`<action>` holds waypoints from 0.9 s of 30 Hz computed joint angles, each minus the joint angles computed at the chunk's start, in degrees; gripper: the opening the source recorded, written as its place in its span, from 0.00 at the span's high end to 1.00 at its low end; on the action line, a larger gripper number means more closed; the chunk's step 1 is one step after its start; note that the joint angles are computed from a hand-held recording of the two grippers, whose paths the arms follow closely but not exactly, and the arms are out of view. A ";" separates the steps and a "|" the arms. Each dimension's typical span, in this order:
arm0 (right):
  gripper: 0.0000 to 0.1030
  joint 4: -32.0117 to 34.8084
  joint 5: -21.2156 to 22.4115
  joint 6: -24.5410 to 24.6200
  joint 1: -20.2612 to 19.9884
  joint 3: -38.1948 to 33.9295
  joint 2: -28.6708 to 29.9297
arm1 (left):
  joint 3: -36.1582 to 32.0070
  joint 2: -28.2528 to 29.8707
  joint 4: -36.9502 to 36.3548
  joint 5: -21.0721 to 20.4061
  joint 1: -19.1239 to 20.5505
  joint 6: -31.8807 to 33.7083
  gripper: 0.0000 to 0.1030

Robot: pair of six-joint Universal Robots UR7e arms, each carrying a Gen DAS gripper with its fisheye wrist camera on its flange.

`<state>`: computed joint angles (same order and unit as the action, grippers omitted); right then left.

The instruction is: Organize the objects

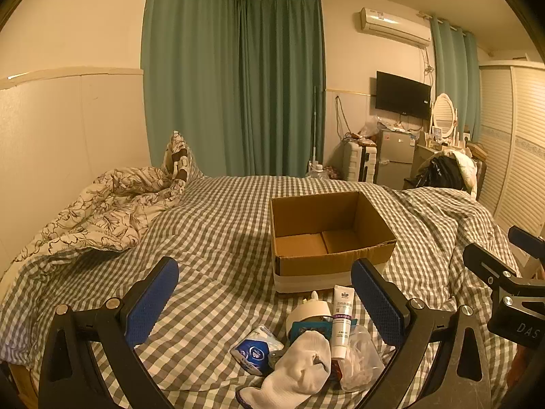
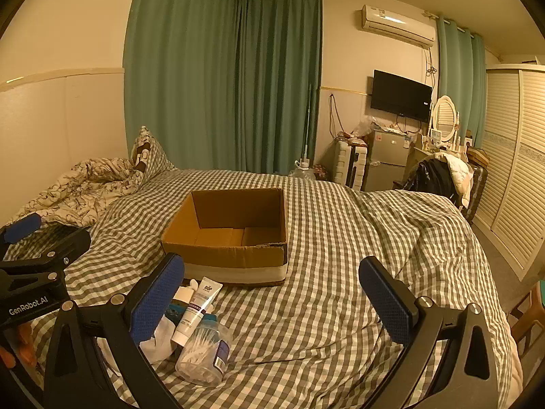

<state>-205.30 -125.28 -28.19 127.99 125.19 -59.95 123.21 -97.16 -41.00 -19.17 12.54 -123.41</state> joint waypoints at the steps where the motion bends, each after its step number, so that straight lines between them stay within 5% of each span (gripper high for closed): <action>1: 0.00 0.00 0.02 -0.03 0.06 -0.01 -0.01 | 0.04 0.01 0.07 0.02 -0.06 -0.11 0.00; 27: 0.00 1.54 -0.21 0.49 2.00 -0.42 -1.04 | -0.35 -0.41 1.96 -0.30 -1.80 -0.88 0.00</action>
<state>-203.76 -125.49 -27.70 130.00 124.77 -61.00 122.86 -97.57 -39.03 -19.47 10.74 -124.29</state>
